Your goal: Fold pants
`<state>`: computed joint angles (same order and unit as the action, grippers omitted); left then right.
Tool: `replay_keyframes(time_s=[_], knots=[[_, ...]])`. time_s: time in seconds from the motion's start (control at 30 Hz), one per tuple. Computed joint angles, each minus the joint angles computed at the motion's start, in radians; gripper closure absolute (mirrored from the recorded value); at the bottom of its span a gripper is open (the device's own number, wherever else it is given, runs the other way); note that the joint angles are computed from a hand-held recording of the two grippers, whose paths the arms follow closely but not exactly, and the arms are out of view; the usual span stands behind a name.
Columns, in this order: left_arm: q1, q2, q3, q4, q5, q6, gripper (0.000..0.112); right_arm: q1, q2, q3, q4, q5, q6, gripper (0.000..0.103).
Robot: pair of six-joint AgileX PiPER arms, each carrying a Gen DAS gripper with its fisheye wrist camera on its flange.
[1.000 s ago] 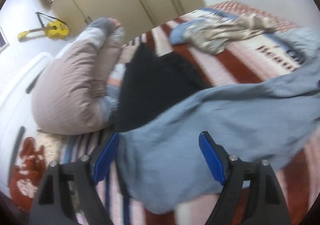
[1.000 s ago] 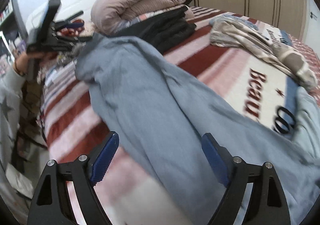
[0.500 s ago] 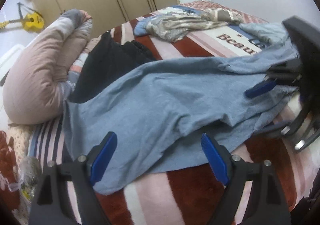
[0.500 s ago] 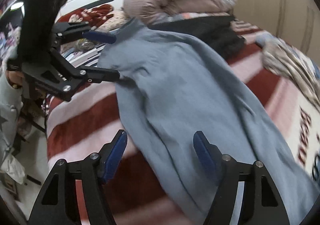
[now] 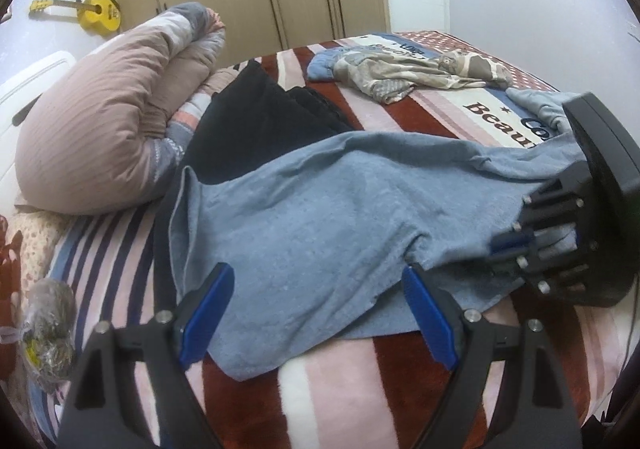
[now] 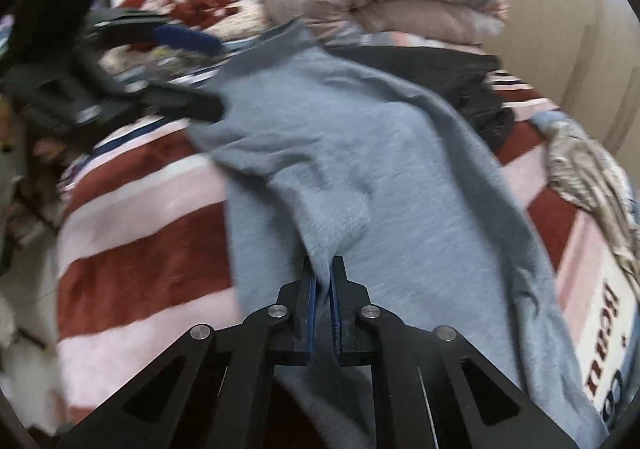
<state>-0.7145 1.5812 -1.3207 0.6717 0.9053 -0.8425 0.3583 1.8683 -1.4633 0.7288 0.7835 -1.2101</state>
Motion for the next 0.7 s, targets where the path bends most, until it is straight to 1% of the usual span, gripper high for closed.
replay_keyframes(time_s=[0.07, 0.1, 0.13, 0.17, 0.2, 0.23, 0.27, 0.3, 0.33, 0.37, 0.4, 0.43, 0.47, 0.53, 0.57, 0.63, 0.67, 0.7], knots=[[-0.002, 0.003, 0.002, 0.02, 0.008, -0.027, 0.029, -0.01, 0.051, -0.078, -0.018, 0.151, 0.004, 0.103], [-0.002, 0.008, 0.0, 0.027, 0.01, -0.039, 0.029, 0.002, 0.063, -0.08, -0.014, 0.195, -0.014, 0.103], [0.001, 0.015, -0.005, 0.032, 0.014, -0.053, 0.029, 0.014, 0.061, -0.067, -0.022, 0.199, -0.042, 0.103], [0.004, 0.021, -0.011, 0.035, 0.02, -0.062, 0.029, 0.031, 0.045, -0.047, -0.049, 0.163, -0.067, 0.103], [0.007, 0.028, -0.021, 0.039, 0.027, -0.07, 0.029, 0.042, 0.016, 0.002, -0.038, 0.096, -0.132, 0.103], [0.014, 0.032, -0.033, 0.035, 0.036, -0.075, 0.029, 0.032, 0.001, 0.028, 0.013, 0.069, -0.182, 0.101], [0.025, 0.037, -0.054, 0.018, 0.046, -0.071, 0.029, 0.016, 0.0, 0.025, 0.044, 0.081, -0.192, 0.1], [0.035, 0.04, -0.073, -0.003, 0.052, -0.061, 0.029, -0.012, 0.001, 0.005, 0.071, 0.125, -0.185, 0.1], [0.045, 0.046, -0.098, -0.035, 0.062, -0.041, 0.029, -0.027, -0.007, 0.005, 0.085, 0.13, -0.187, 0.09], [0.055, 0.055, -0.131, -0.074, 0.079, -0.016, 0.029, -0.038, -0.033, 0.028, 0.096, 0.106, -0.209, 0.079], [0.059, 0.058, -0.153, -0.104, 0.087, 0.0, 0.029, -0.043, -0.071, 0.072, 0.115, 0.049, -0.257, 0.056], [0.061, 0.058, -0.17, -0.13, 0.089, 0.011, 0.029, -0.043, -0.095, 0.105, 0.135, 0.018, -0.292, 0.044], [0.061, 0.06, -0.189, -0.161, 0.094, 0.018, 0.028, -0.038, -0.113, 0.126, 0.142, -0.017, -0.3, 0.043], [0.047, 0.067, -0.212, -0.177, 0.115, 0.006, 0.026, -0.009, -0.11, 0.128, 0.111, -0.07, -0.243, 0.044], [0.034, 0.074, -0.22, -0.178, 0.131, -0.008, 0.026, 0.015, -0.111, 0.153, 0.129, -0.126, -0.235, 0.044], [0.019, 0.087, -0.23, -0.188, 0.156, -0.041, 0.026, 0.08, -0.113, 0.22, 0.145, -0.322, -0.215, 0.044], [0.018, 0.085, -0.227, -0.199, 0.153, -0.054, 0.026, 0.104, -0.113, 0.249, 0.179, -0.399, -0.239, 0.044], [0.022, 0.079, -0.218, -0.216, 0.143, -0.069, 0.026, 0.116, -0.114, 0.261, 0.199, -0.435, -0.255, 0.046]])
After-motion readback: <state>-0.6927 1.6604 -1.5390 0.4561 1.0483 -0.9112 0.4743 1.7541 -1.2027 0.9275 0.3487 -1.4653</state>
